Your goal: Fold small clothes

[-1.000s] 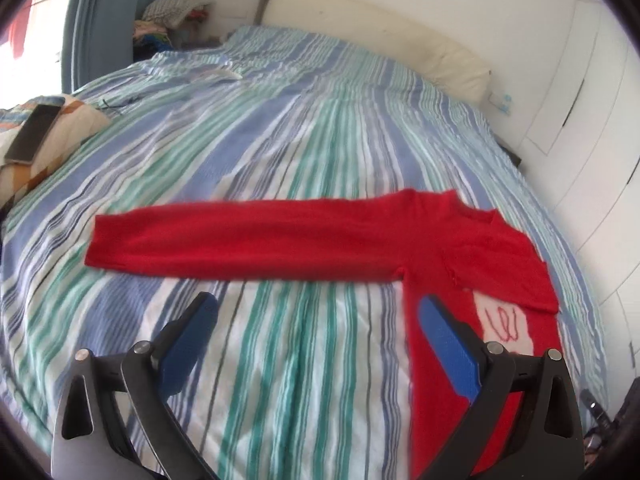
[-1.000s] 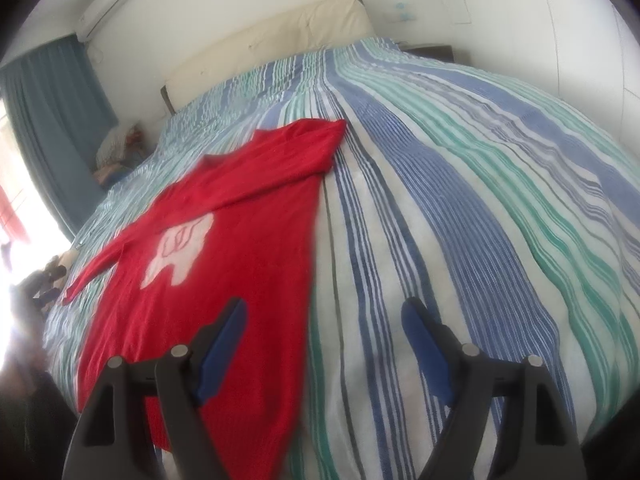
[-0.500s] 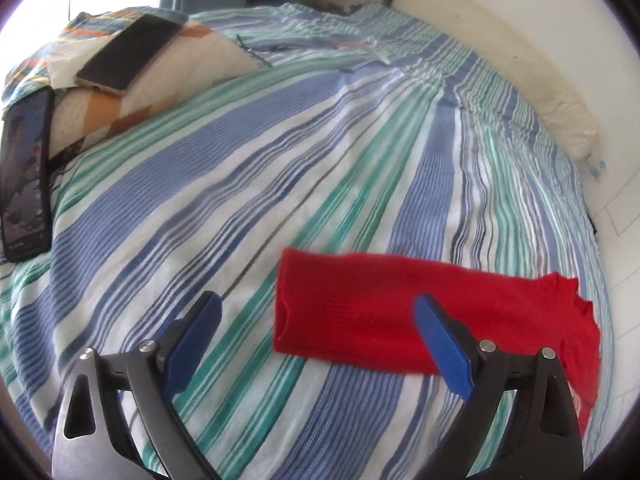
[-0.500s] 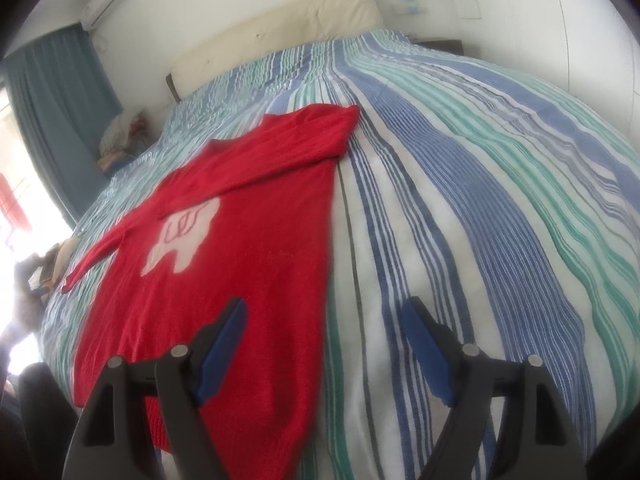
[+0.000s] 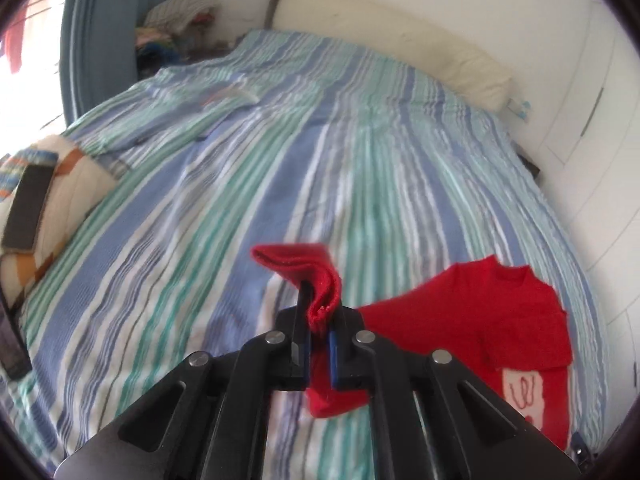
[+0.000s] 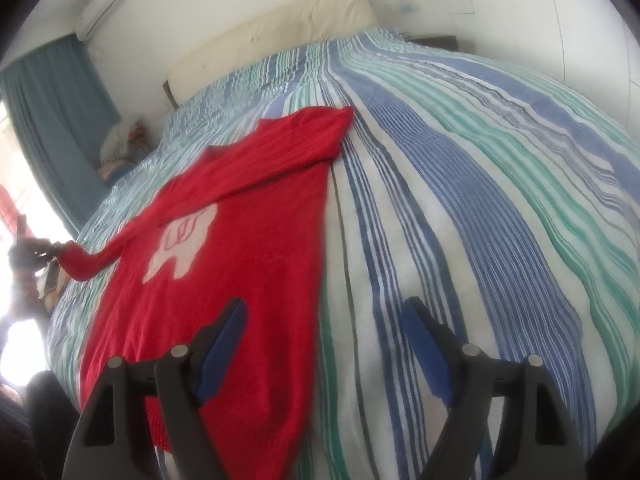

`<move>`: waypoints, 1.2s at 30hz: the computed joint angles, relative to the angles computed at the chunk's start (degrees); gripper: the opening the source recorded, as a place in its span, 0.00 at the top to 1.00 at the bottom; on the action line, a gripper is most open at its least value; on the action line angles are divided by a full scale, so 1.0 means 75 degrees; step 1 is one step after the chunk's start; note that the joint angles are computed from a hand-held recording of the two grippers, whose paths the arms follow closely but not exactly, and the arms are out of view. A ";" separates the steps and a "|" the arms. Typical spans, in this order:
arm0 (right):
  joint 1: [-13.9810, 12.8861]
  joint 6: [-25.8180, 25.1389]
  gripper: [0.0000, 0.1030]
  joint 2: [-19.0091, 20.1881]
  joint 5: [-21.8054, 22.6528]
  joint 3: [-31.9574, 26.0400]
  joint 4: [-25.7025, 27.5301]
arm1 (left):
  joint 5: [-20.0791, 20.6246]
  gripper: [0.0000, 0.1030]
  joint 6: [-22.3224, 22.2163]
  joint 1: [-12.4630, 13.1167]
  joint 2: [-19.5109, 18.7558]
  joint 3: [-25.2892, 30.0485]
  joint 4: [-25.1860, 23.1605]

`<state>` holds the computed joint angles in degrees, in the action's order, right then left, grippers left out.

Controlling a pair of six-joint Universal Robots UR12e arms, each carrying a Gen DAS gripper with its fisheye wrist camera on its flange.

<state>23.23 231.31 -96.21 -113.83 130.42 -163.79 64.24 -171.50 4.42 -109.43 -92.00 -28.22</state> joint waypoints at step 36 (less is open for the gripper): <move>-0.0113 0.0260 0.24 -0.0118 0.0079 0.0140 -0.0214 | 0.1265 0.30 0.4195 -0.1637 -0.0211 -0.1366 0.0631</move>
